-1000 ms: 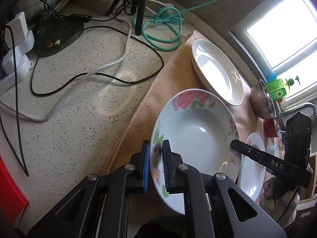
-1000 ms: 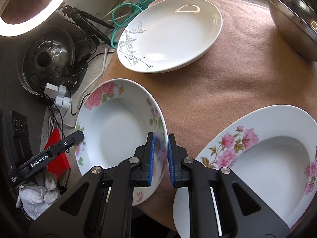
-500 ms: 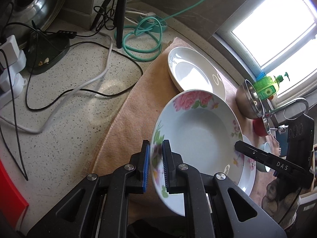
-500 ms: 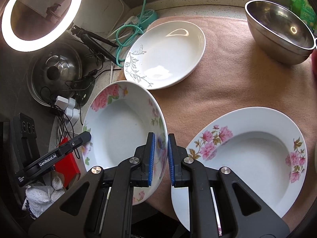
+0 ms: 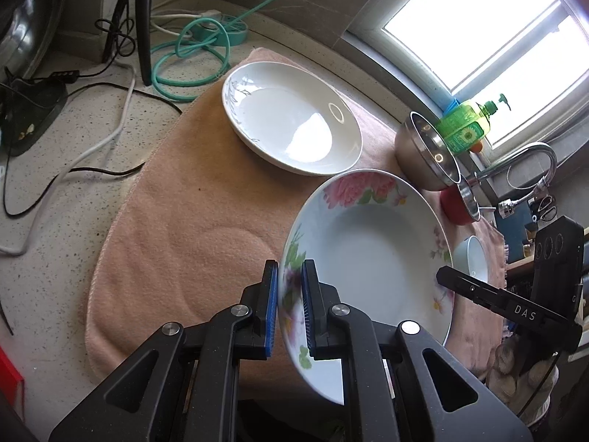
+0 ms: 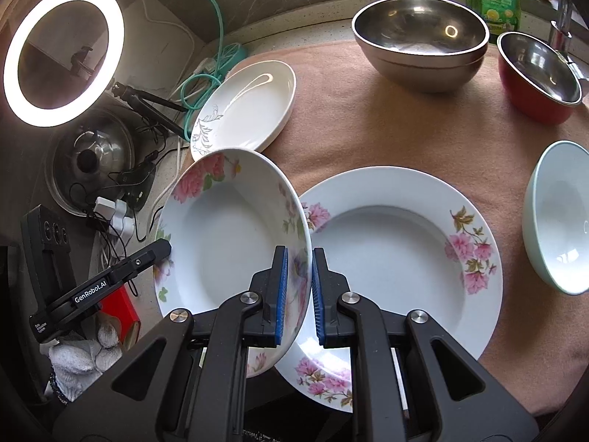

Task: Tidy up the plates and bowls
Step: 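Lift the pink-rose plate and carry it over the pink-blossom plate, then lower the pink-rose plate onto the pink-blossom plate and open the right gripper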

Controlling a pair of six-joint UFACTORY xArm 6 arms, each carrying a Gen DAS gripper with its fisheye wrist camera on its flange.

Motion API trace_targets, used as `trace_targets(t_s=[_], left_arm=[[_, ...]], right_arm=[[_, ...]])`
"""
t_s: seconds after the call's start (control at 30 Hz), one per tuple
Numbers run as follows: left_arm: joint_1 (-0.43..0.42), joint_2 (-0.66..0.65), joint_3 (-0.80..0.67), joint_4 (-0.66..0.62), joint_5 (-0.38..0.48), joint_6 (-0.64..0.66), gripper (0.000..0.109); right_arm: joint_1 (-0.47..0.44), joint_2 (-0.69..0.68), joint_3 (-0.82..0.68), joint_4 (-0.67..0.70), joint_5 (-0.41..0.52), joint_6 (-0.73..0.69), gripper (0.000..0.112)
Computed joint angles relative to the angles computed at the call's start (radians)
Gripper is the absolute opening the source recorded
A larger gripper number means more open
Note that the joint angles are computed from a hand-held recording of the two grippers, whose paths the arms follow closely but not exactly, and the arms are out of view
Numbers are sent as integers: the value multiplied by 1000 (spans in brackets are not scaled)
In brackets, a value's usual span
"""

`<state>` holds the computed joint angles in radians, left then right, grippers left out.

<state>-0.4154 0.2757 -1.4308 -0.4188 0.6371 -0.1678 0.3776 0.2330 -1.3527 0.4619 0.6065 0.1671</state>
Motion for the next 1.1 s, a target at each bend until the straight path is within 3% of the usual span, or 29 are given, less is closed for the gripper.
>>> trace_targets(t_s=[0.4,1.1], left_arm=[[-75,89,-114,4,42,8,11],[-124,203,-266,81,130,-22,11]], right_arm=[[-71,-136,197,5,-34,8,13],[-126,-159,270,28,-20,-21,13]])
